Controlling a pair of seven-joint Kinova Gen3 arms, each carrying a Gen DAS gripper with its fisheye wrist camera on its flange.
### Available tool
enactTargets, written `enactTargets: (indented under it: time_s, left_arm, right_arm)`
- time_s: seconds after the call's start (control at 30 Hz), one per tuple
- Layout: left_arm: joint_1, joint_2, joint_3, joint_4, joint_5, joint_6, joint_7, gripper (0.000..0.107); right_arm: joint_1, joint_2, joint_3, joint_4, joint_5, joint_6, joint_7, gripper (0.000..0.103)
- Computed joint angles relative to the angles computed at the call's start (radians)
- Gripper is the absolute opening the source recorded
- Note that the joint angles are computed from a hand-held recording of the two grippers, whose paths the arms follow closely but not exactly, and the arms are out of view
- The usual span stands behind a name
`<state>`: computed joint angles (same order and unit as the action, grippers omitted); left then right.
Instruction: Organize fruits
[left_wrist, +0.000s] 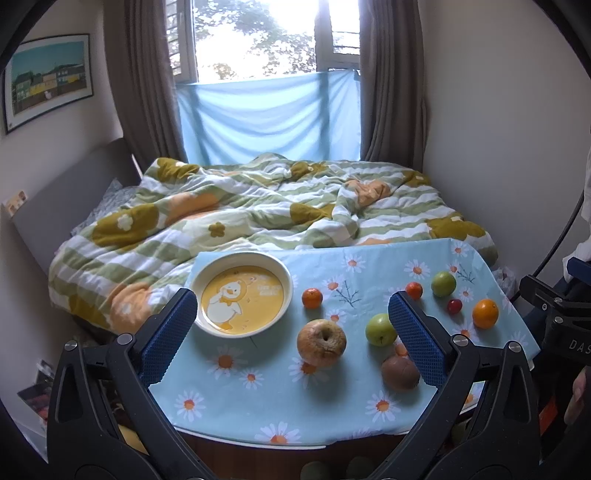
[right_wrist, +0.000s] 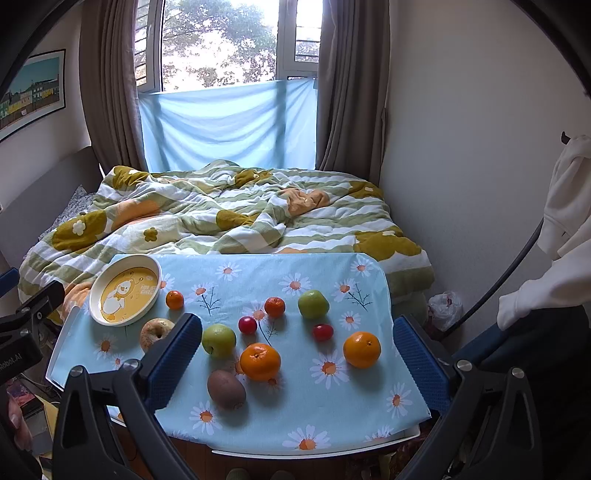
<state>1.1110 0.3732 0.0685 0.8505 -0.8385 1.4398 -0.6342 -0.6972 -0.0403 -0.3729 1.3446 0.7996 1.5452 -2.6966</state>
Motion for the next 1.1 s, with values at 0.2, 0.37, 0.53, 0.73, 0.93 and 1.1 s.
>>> enactTargets:
  time_s: [0.2,0.37,0.53,0.73,0.93,1.1]
  left_arm:
    - [0.007,-0.001,-0.001,0.001,-0.008,0.000,0.007,0.103]
    - [0.024,0.013,-0.005,-0.023,-0.018,0.015,0.015,0.103]
    - [0.018,0.041,-0.015,-0.078,0.014,0.053,-0.011,0.103]
    - [0.005,0.075,-0.038,-0.081,0.064,0.060,-0.036,0.103]
    - [-0.072,0.066,-0.015,0.041,0.145,-0.043,-0.063,0.103]
    - [-0.163,0.062,0.022,0.151,0.227,-0.175,-0.148,0.103]
  right_arm:
    - [0.004,-0.012,0.003,0.012,-0.006,-0.006,0.003,0.103]
    - [0.036,-0.042,-0.005,0.045,-0.019,-0.029,0.013,0.103]
    - [0.042,-0.019,-0.010,0.012,-0.057,-0.044,0.021,0.103]
    - [0.081,-0.037,0.034,0.065,-0.164,-0.146,0.088,0.103]
    - [0.166,-0.102,0.067,0.226,-0.280,-0.295,0.121,0.103]
    - [0.213,-0.098,0.044,0.307,-0.337,-0.381,0.090,0.103]
